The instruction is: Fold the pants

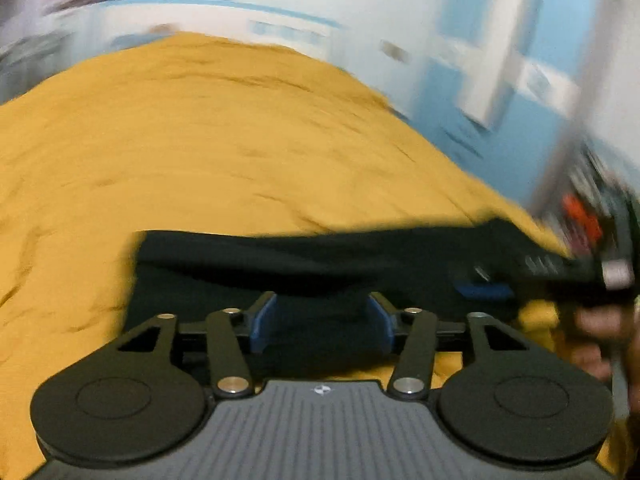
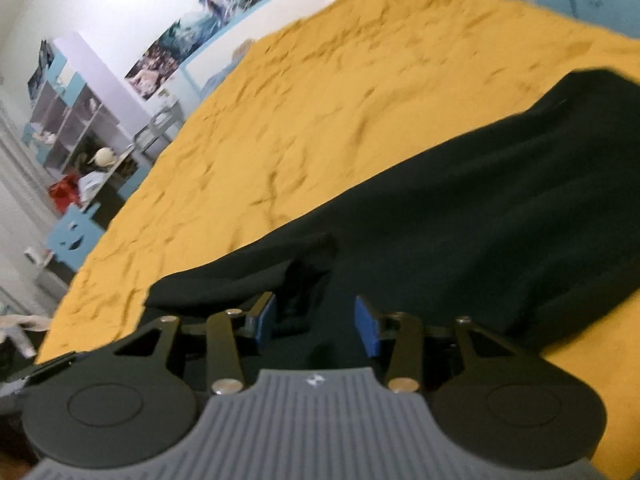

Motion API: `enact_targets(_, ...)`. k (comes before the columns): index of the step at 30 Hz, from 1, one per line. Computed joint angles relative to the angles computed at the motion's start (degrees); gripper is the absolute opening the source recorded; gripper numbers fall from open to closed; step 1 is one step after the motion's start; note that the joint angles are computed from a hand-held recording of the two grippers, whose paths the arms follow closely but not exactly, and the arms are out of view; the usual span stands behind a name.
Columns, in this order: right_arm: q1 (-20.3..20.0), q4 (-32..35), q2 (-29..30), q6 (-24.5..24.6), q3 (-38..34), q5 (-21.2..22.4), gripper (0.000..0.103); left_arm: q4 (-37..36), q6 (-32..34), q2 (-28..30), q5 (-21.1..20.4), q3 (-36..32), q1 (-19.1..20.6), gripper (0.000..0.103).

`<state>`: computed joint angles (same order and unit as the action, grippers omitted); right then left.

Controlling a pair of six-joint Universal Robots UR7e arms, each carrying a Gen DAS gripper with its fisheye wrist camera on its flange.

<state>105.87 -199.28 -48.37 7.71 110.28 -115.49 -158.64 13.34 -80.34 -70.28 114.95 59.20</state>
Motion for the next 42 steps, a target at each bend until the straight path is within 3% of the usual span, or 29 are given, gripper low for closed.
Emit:
enact_targets(3,1.0,3.2,2.4,-4.2,-4.6,-1.8,0.041,0.0,-8.1,1.4,7.2,-3.3,2.4,0.061)
enact_targets(5,1.5,5.8,3.9,-9.0,-7.8,-1.8,0.041,0.5,-11.2,2.4,8.1,-5.3,3.7,0.061)
enact_targets(8,1.9,10.1,5.7,-23.0,-12.3,1.3,0.041,0.0,-12.6,3.5,6.5,-6.1,4.7,0.061)
enact_targets(10,2.3,15.0,7.2,-32.6,-15.7,1.8,0.041,-0.7,-11.2,5.2,8.3,-6.5,4.4,0.061)
enact_targets(13,2.9,26.1,9.9,-39.3,-22.3,0.9,0.041,0.9,-10.5,6.0,12.1,-6.2,4.2,0.061)
enact_targets(15,3.1,33.1,12.1,-41.1,-26.9,0.6,0.04,0.9,-10.4,6.4,13.2,-5.8,3.9,0.061)
enact_targets(16,3.3,35.7,13.2,-41.6,-29.2,0.0,0.034,1.0,-10.4,6.2,13.3,-5.5,3.9,0.061)
enact_targets(17,3.3,38.9,14.3,-41.6,-31.5,-0.7,0.0,1.5,-10.4,6.1,13.0,-5.6,4.3,0.061)
enact_targets(20,3.0,42.0,16.4,-40.2,-36.3,-2.3,0.0,6.2,-12.4,6.2,11.5,-7.0,5.6,0.055)
enact_targets(23,1.9,38.9,16.2,-31.7,-37.9,-0.8,0.0,7.2,-11.7,6.5,11.5,-7.3,5.8,0.054)
enact_targets(25,1.5,36.4,17.5,-27.6,-39.7,-5.1,0.0,7.0,-11.3,6.5,12.0,-6.9,5.6,0.054)
enact_targets(27,1.7,34.7,19.3,-28.2,-41.4,-12.8,0.002,6.7,-11.4,6.3,11.2,-6.9,6.0,0.054)
enact_targets(30,0.9,33.4,16.5,-25.2,-38.0,-10.8,0.003,6.5,-12.1,6.1,9.1,-7.1,6.8,0.054)
enact_targets(32,1.3,30.7,14.5,-26.9,-34.8,-7.4,0.016,5.9,-12.3,6.3,8.8,-7.1,7.0,0.054)
enact_targets(34,2.4,28.7,13.9,-31.6,-33.0,-3.9,0.03,5.4,-12.0,6.5,9.2,-7.0,6.9,0.054)
enact_targets(39,5.8,35.0,17.6,-43.5,-38.8,3.8,0.03,4.1,-12.3,6.3,8.4,-6.5,7.1,0.053)
enact_targets(42,7.7,42.3,22.7,-51.2,-46.3,4.6,0.028,4.7,-14.0,6.1,6.5,-7.1,8.0,0.048)
